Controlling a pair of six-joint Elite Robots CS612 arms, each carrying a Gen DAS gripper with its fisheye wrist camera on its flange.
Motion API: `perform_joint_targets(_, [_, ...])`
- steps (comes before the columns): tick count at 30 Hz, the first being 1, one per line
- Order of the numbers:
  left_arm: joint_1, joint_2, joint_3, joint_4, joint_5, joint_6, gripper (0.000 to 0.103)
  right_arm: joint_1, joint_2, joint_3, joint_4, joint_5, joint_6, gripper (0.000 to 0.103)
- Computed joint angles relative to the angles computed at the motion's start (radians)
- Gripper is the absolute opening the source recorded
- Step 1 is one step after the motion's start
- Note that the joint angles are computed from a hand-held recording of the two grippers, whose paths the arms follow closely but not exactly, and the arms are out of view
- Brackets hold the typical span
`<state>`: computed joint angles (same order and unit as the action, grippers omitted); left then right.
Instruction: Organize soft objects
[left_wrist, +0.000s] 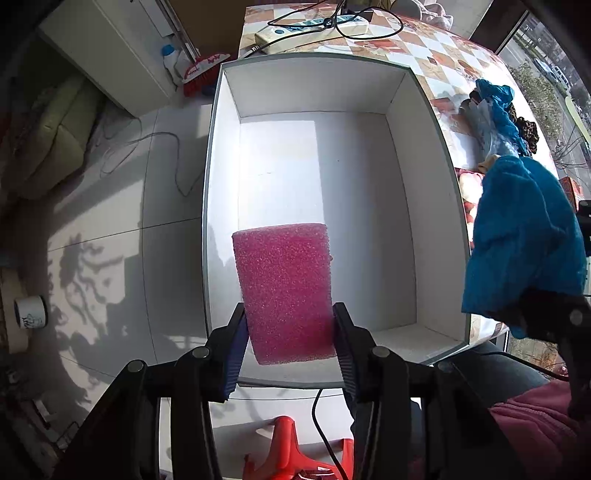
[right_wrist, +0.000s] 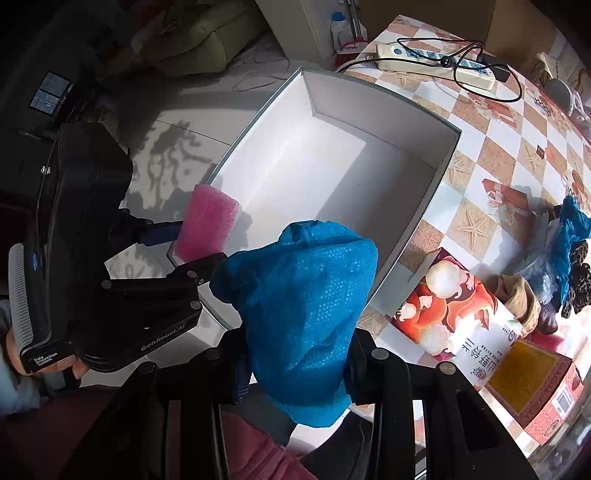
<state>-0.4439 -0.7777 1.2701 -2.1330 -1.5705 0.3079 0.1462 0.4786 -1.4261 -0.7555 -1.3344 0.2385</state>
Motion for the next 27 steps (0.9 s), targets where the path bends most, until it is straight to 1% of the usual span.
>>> perform_joint_targets(2, [0.001, 0.001, -0.002, 0.0, -0.008, -0.002, 0.063, -0.001, 0.001, 0.0, -0.002, 0.01, -0.006, 0.045])
perform_joint_targets(3, [0.002, 0.002, -0.003, 0.002, -0.013, -0.005, 0.075, -0.002, 0.002, 0.0, -0.003, 0.017, -0.008, 0.052])
perform_joint_targets(4, [0.003, 0.003, -0.003, 0.0, -0.02, -0.012, 0.082, -0.003, 0.003, -0.003, -0.004, 0.023, -0.009, 0.061])
perform_joint_targets(5, [0.004, 0.003, -0.003, -0.003, -0.021, -0.013, 0.082, -0.004, 0.004, -0.006, -0.007, 0.022, -0.006, 0.087])
perform_joint_targets(6, [0.008, 0.005, -0.007, 0.001, -0.038, -0.02, 0.085, -0.004, 0.007, -0.013, -0.016, 0.012, 0.003, 0.099])
perform_joint_targets(8, [0.019, 0.012, -0.025, 0.026, -0.094, -0.04, 0.09, -0.011, 0.013, -0.032, -0.032, 0.023, 0.027, 0.1])
perform_joint_targets(10, [0.032, 0.014, -0.037, 0.029, -0.162, -0.063, 0.103, -0.013, 0.015, -0.043, -0.033, -0.001, 0.05, 0.101])
perform_joint_targets(11, [0.039, 0.015, -0.04, 0.019, -0.205, -0.074, 0.103, -0.014, 0.015, -0.05, -0.031, -0.014, 0.059, 0.101])
perform_joint_targets(13, [0.049, 0.01, -0.038, -0.012, -0.266, -0.086, 0.103, -0.019, 0.017, -0.069, -0.03, -0.029, 0.08, 0.101])
perform_joint_targets(16, [0.051, 0.007, -0.045, -0.05, -0.316, -0.1, 0.103, -0.027, 0.026, -0.116, -0.049, -0.066, 0.133, 0.101])
perform_joint_targets(17, [0.049, 0.008, -0.052, -0.047, -0.334, -0.107, 0.103, -0.028, 0.028, -0.129, -0.057, -0.088, 0.155, 0.101])
perform_joint_targets(20, [0.046, 0.022, -0.098, 0.01, -0.403, -0.119, 0.103, -0.034, 0.031, -0.173, -0.082, -0.165, 0.225, 0.101])
perform_joint_targets(21, [0.04, 0.024, -0.108, 0.026, -0.412, -0.114, 0.103, -0.036, 0.032, -0.19, -0.092, -0.2, 0.252, 0.101])
perform_joint_targets(22, [0.029, 0.021, -0.111, 0.035, -0.407, -0.104, 0.103, -0.038, 0.033, -0.206, -0.095, -0.231, 0.274, 0.101])
perform_joint_targets(24, [0.006, 0.017, -0.118, 0.043, -0.368, -0.07, 0.103, -0.044, 0.036, -0.246, -0.092, -0.308, 0.329, 0.101])
perform_joint_targets(26, [-0.018, 0.012, -0.117, 0.036, -0.32, -0.041, 0.103, -0.055, 0.038, -0.283, -0.077, -0.362, 0.387, 0.101])
perform_joint_targets(27, [-0.027, 0.011, -0.12, 0.035, -0.31, -0.033, 0.103, -0.065, 0.042, -0.305, -0.065, -0.378, 0.42, 0.101])
